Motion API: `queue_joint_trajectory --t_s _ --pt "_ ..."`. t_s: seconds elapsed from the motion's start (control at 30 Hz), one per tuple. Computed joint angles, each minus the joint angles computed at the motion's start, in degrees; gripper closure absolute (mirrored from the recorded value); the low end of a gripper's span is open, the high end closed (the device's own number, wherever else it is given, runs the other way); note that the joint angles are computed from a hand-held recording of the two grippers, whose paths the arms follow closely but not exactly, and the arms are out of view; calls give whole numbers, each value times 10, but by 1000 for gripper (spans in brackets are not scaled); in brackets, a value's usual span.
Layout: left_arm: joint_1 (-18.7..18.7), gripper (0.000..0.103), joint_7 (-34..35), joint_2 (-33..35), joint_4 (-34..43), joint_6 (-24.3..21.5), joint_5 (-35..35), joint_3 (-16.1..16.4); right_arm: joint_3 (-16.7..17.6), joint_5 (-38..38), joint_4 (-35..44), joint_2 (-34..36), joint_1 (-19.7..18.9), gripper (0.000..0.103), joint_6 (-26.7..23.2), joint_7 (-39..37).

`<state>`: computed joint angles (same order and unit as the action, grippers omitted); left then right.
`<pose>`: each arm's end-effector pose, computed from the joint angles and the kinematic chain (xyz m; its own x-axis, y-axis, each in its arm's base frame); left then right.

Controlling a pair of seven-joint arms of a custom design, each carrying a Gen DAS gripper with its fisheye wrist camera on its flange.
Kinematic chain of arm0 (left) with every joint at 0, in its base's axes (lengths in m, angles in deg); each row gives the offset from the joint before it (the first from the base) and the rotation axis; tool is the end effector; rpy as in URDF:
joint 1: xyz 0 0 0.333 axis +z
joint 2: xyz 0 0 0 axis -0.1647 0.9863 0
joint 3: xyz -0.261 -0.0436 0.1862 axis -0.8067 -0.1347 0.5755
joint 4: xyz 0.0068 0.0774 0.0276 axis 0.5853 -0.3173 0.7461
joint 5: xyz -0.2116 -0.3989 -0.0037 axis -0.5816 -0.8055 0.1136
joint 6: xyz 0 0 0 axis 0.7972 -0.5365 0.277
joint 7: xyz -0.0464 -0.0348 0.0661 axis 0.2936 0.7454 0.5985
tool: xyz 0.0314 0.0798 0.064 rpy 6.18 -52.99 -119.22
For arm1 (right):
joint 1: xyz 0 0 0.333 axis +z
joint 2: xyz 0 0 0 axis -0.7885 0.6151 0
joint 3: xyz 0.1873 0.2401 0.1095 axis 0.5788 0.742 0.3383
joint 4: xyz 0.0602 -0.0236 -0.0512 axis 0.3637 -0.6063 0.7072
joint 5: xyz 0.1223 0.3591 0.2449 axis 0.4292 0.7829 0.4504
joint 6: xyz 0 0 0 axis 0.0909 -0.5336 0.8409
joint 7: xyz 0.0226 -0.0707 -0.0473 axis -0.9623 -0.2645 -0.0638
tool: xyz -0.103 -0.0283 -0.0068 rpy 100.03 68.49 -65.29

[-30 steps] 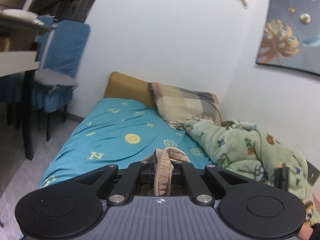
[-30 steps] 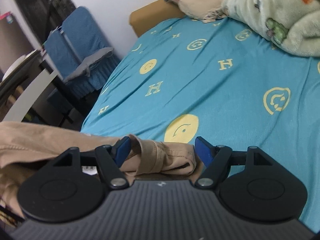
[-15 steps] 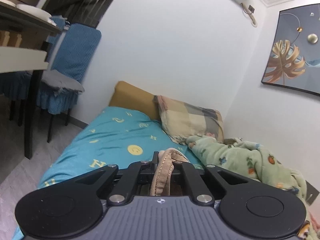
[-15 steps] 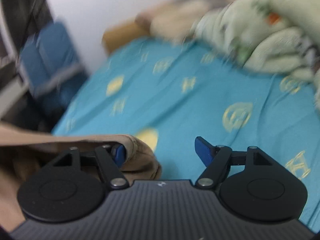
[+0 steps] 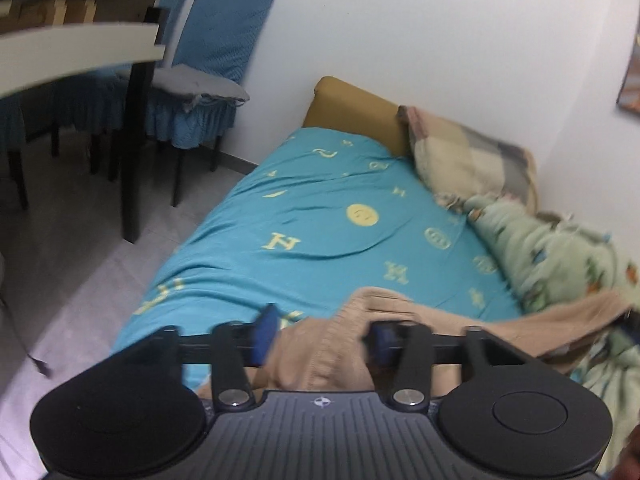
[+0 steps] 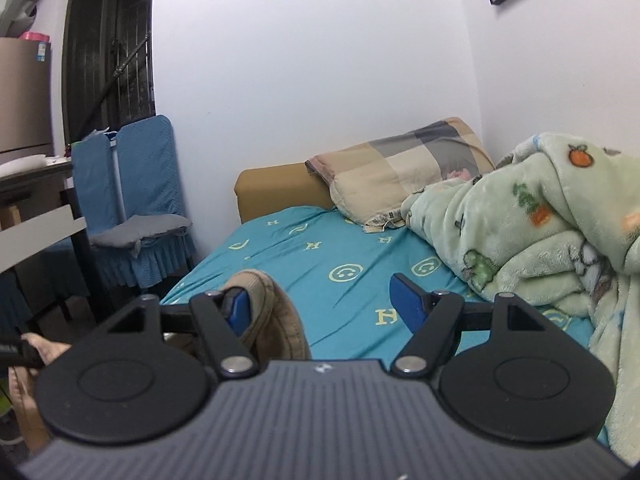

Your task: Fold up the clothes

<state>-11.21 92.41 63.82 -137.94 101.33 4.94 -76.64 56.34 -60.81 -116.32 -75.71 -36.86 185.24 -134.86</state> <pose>0.7066 -0.1385 0.6662 -0.3458 -0.9023 0.2574 -0.6294 0.0196 -0.7769 0.5917 0.2401 0.6420 -0.4154 -0.8957 -0.1586 -0.1635 0.2450 -0.9556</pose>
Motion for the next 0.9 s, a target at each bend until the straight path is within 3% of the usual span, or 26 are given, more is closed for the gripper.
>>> queue_joint_trajectory --t_s 0.07,0.13,0.4,0.6,0.8,0.9 --pt "-5 25 1 -22 -28 18 33 4 -1 9 -2 -2 0 30 4 2" --pt "-11 24 -3 -55 -71 61 49 7 -1 15 -4 -4 -1 30 7 1" --pt "-41 11 60 -145 -171 119 -39 30 -4 42 -3 -3 -7 30 28 -5" --pt "-87 11 215 -155 -180 122 -135 44 -4 49 -3 -4 -9 30 43 -14" --pt "-115 6 362 -137 -165 64 -199 29 -2 57 -4 -8 -11 30 46 -23" --pt "-123 6 361 -118 -171 125 -166 4 0 59 -6 -10 -12 30 46 -22"
